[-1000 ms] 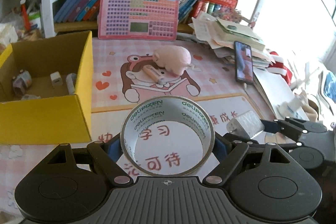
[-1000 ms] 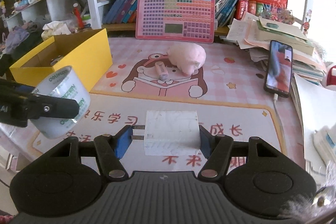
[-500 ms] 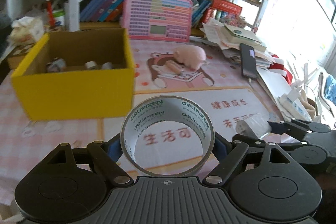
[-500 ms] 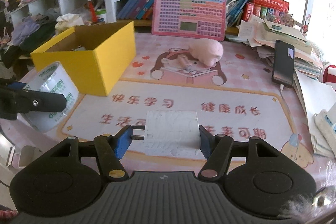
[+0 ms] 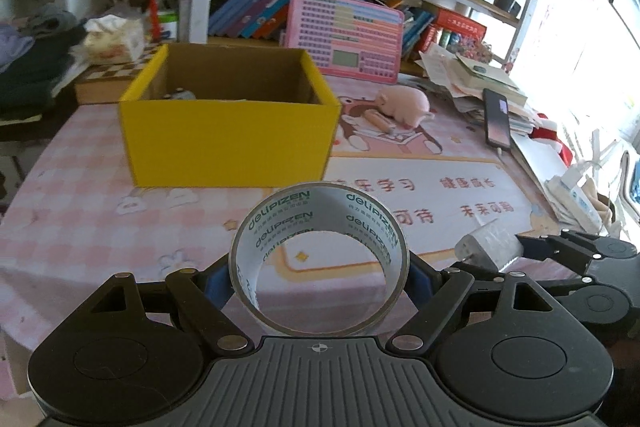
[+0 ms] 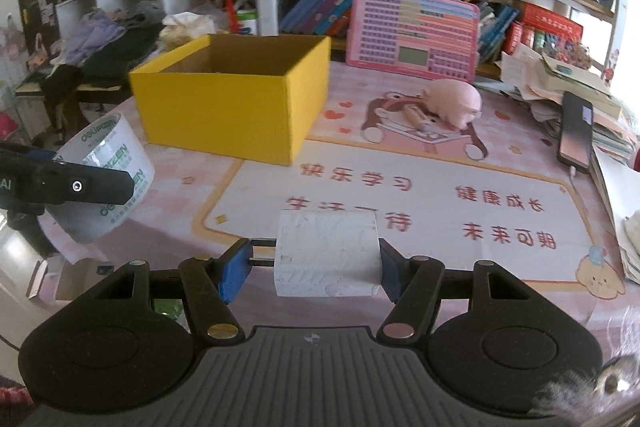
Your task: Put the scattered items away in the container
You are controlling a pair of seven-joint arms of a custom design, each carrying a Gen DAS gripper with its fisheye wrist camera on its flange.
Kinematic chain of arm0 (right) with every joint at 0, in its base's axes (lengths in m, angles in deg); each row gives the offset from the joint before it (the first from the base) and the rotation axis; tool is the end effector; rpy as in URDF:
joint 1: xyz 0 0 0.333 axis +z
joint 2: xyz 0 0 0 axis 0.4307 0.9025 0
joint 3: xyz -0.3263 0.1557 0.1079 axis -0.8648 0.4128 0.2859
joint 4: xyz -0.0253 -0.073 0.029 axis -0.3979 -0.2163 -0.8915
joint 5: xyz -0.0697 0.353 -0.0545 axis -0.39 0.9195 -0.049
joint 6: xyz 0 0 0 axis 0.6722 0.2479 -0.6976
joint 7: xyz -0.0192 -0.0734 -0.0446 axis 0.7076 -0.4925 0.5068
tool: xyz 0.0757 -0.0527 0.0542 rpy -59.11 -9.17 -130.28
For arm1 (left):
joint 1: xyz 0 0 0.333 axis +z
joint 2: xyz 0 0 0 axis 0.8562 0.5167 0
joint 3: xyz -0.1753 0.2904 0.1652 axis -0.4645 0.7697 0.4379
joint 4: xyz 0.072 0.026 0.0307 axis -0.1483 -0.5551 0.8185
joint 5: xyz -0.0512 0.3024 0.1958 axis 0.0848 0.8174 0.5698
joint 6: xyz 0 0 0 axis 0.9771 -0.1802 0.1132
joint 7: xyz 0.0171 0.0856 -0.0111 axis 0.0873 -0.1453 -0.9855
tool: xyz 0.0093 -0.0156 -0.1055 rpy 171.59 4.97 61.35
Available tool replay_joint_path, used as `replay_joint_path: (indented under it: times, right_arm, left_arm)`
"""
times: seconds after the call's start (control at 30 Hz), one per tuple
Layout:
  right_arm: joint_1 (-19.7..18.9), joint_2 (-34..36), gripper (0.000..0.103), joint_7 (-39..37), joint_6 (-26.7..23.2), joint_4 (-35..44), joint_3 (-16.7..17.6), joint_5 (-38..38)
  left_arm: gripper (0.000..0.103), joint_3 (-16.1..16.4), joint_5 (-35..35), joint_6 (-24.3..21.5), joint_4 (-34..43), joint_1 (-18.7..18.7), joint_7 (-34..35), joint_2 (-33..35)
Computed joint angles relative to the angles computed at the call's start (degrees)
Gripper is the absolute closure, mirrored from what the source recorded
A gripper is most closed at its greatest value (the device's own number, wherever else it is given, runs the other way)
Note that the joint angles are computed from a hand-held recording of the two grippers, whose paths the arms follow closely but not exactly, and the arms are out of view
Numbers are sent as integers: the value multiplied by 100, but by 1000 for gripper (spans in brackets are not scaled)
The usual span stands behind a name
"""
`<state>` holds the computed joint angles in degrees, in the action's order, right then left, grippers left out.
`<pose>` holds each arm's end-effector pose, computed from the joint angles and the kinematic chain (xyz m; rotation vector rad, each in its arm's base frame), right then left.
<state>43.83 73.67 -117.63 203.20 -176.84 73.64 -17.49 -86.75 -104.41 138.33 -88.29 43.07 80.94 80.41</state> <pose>0.4382 0.2456 0.4495 -1.6880 1.6988 -0.7977 0.5240 -0.3308 0.4652 -1.4384 2.2161 -1.1514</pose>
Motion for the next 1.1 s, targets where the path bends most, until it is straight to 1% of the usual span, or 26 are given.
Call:
replay_joint_path:
  times: [0.07,0.2,0.37,0.47,0.67,0.8,0.93,1.03,1.1]
  right_arm:
    - [50,34,40,-12,-34,58,44,0]
    - [149,117,40,-109,-67,196,94,35]
    - [263,217,40,-125,-135,360,122,-1]
    - [327,298,40,-189,-169,466,131,49]
    - [444,493,40,-314,-165,710,124,61]
    - [494,611,40,-550,-95,843,95,192]
    - [512,711,40,-696,-5,968,40,223]
    - [503,812,40,-789,121,1088,-9,214]
    - [487,899,40,-843,223,1205,-49,177]
  left_arm:
    - [18,-233,-52,57,-104,269,34,-48]
    - [18,-426,-78,174,-289,554,37,-145]
    - [18,-818,-19,273,-427,1067,-14,-178]
    - [18,-1000,86,349,-498,1323,-65,-180]
    - [18,-1159,295,371,-586,1637,-233,-187]
    - [18,-1174,417,409,-608,1734,-368,-176]
    - [18,-1116,509,326,-518,1724,-455,-112]
    - [18,-958,491,240,-417,1592,-436,-75]
    - [19,-758,443,232,-336,1410,-416,-56]
